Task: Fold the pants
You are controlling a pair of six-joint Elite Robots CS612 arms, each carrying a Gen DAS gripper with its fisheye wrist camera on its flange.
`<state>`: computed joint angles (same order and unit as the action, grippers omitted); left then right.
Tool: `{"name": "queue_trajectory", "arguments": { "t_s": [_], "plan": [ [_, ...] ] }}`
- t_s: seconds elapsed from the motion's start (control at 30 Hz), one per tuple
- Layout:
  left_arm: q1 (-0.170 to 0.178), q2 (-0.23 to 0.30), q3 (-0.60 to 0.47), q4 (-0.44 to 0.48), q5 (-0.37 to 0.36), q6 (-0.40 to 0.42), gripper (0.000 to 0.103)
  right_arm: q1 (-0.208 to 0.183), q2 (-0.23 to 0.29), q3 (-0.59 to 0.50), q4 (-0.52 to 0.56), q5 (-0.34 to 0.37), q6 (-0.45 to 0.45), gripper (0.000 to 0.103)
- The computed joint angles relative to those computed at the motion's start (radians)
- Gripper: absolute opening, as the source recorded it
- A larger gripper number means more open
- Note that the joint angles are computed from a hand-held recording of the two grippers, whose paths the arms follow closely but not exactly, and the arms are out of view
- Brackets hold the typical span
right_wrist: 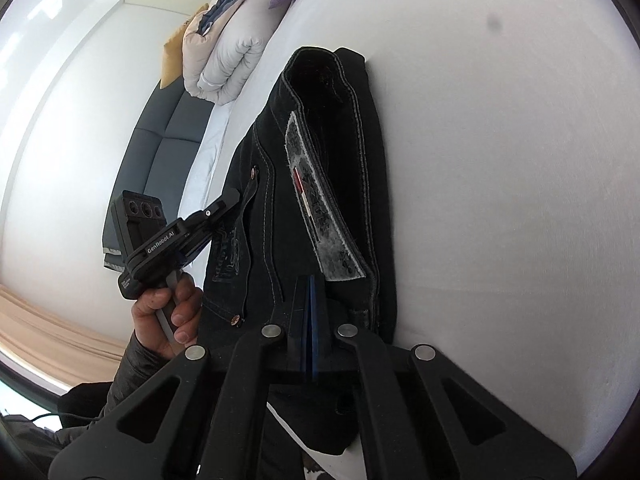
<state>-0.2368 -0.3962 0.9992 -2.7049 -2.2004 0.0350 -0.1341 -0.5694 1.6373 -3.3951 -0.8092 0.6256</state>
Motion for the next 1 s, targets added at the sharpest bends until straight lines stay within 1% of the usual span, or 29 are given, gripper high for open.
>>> {"name": "queue_trajectory", "arguments": {
  "t_s": [0.07,0.13,0.23,0.3,0.33,0.4,0.47,0.5,0.53,0.6,0.63,0.7,0.73,0.8,0.83,0.93,1.0],
  "plan": [
    [-0.002,-0.041,0.097,-0.082,0.034,0.018,0.002,0.005,-0.001,-0.003,0.003,-0.008,0.001,0.0],
    [-0.008,-0.087,0.197,-0.163,0.089,0.05,0.002,0.007,-0.003,-0.001,0.003,-0.014,0.002,0.0],
    [-0.026,-0.154,0.345,-0.273,0.179,0.13,0.002,0.011,-0.003,-0.008,0.006,-0.022,0.006,0.0],
    [-0.038,-0.18,0.417,-0.344,0.238,0.164,0.002,0.012,-0.004,-0.006,0.004,-0.024,0.006,0.0],
    [-0.038,-0.184,0.433,-0.36,0.245,0.167,0.002,0.013,-0.005,-0.006,0.005,-0.025,0.005,0.0],
    [-0.039,-0.18,0.438,-0.366,0.247,0.148,0.002,0.01,-0.009,-0.004,0.014,-0.013,0.007,0.0],
    [-0.038,-0.178,0.432,-0.359,0.25,0.137,0.002,0.016,-0.034,0.017,0.028,-0.036,-0.007,0.0],
    [-0.04,-0.178,0.433,-0.361,0.26,0.142,0.002,0.021,-0.047,0.029,0.031,-0.051,-0.028,0.0],
    [-0.04,-0.178,0.432,-0.36,0.267,0.149,0.002,0.023,-0.059,0.041,0.031,-0.051,-0.046,0.0],
    [-0.044,-0.178,0.435,-0.367,0.278,0.159,0.002,0.031,-0.077,0.063,0.018,-0.02,-0.092,0.0],
    [-0.041,-0.178,0.436,-0.367,0.274,0.158,0.002,0.035,-0.086,0.075,0.029,-0.01,-0.125,0.0],
    [-0.039,-0.176,0.433,-0.365,0.267,0.153,0.002,0.047,-0.098,0.085,0.097,-0.03,-0.183,0.0],
    [-0.039,-0.176,0.435,-0.367,0.269,0.155,0.002,0.046,-0.085,0.084,0.095,-0.026,-0.165,0.0],
    [-0.04,-0.178,0.438,-0.37,0.276,0.159,0.002,0.028,-0.042,0.079,-0.007,0.046,-0.057,0.0],
    [-0.04,-0.178,0.438,-0.368,0.278,0.158,0.002,0.02,-0.028,0.078,-0.049,0.074,-0.027,0.0],
    [-0.04,-0.178,0.438,-0.369,0.28,0.156,0.002,0.023,-0.04,0.086,-0.029,0.055,-0.078,0.0],
    [-0.04,-0.178,0.438,-0.37,0.281,0.152,0.002,0.02,-0.041,0.088,-0.026,0.061,-0.087,0.0]
  ]
}}
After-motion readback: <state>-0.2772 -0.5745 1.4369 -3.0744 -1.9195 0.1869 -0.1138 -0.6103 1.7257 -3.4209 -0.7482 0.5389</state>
